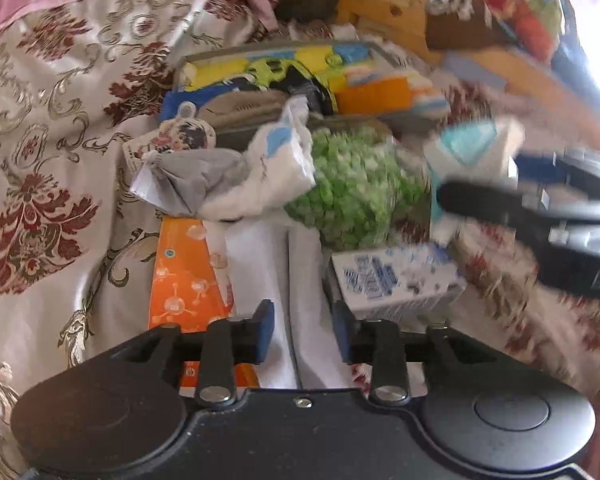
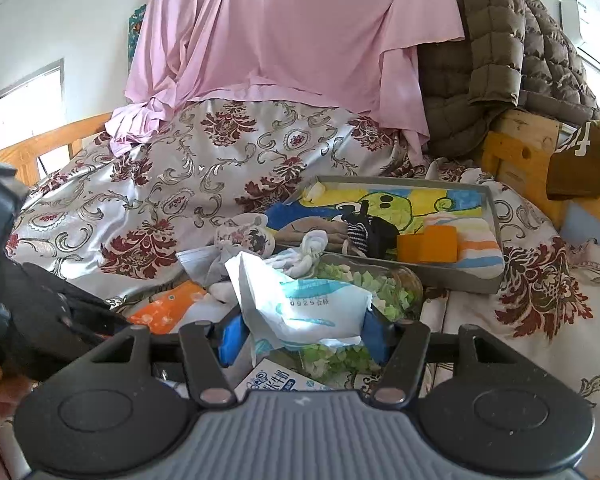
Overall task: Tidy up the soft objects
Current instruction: 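Lift the white sock and white packet and carry both over the tray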
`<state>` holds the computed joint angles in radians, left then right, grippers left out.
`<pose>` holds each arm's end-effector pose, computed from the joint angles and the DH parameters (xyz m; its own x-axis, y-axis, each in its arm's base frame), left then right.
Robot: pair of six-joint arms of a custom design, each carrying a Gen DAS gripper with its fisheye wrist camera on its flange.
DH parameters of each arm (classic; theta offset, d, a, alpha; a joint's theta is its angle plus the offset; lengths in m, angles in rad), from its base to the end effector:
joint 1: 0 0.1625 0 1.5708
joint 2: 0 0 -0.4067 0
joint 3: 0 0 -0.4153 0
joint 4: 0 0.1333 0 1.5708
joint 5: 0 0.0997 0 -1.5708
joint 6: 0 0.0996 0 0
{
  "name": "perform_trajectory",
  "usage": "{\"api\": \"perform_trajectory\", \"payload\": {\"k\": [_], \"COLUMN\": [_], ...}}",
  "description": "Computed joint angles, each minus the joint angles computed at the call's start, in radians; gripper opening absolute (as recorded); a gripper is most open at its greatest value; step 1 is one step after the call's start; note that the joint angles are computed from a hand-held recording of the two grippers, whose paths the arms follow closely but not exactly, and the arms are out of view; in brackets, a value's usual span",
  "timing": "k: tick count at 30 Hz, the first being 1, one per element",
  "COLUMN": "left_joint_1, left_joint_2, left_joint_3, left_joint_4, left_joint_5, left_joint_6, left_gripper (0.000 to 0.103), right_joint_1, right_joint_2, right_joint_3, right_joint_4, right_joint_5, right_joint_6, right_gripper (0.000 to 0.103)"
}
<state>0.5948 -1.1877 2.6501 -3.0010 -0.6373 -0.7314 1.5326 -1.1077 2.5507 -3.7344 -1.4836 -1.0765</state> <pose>-0.1245 -0.3418 0.0644 -0.7851 0.0035 -0.6193 0.4077 0.7557 -0.5126 0.1275 -0.3801 0.1057 -0.4986 -0.6702 0.5498 -0.8646 0.3392 -0.3706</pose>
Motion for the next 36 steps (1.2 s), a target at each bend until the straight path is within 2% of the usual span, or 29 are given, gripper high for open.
{"api": "perform_trajectory", "payload": {"k": [3,5,10,13,15,17,19,23,25,28,32,36], "left_joint_1": [-0.021,-0.031,-0.028,-0.03,-0.038,-0.05,-0.055,-0.055,-0.05,-0.064,-0.093,-0.112], "left_joint_2": [0.033,0.034,0.063,0.095,0.117,0.134,0.142,0.145,0.147,0.173,0.197,0.216], "left_joint_3": [-0.02,-0.029,-0.046,-0.06,-0.058,-0.063,-0.065,-0.056,-0.055,-0.038,-0.013,0.0], "left_joint_4": [0.086,0.162,0.218,0.224,0.206,0.242,0.249,0.189,0.16,0.065,-0.088,-0.185], "left_joint_5": [0.053,0.087,0.128,0.142,0.151,0.175,0.187,0.168,0.135,0.134,0.172,0.217], "left_joint_6": [-0.004,-0.038,-0.035,-0.01,0.018,0.019,0.03,0.08,0.111,0.15,0.17,0.163], "left_gripper": [0.047,0.06,0.065,0.065,0.057,0.031,0.017,0.0,0.0,0.0,0.0,0.0], "right_joint_1": [0.0,0.001,0.0,0.001,0.003,0.005,0.005,0.005,0.005,0.001,-0.004,-0.009], "right_joint_2": [0.001,0.003,0.004,0.004,0.007,0.011,0.013,0.015,0.018,0.028,0.042,0.042], "right_joint_3": [-0.002,-0.003,-0.004,-0.005,-0.008,-0.012,-0.013,-0.013,-0.013,-0.018,-0.031,-0.038], "right_joint_4": [0.005,0.005,0.009,0.009,0.005,0.001,0.0,-0.004,-0.008,-0.022,-0.045,-0.054], "right_joint_5": [0.002,0.001,0.004,0.002,0.0,-0.005,-0.007,-0.009,-0.009,-0.008,-0.007,-0.007], "right_joint_6": [0.001,0.001,0.002,0.006,0.01,0.015,0.017,0.017,0.016,0.013,0.031,0.053], "right_gripper": [0.064,0.064,0.064,0.064,0.064,0.064,0.064,0.064,0.064,0.064,0.064,0.064]}}
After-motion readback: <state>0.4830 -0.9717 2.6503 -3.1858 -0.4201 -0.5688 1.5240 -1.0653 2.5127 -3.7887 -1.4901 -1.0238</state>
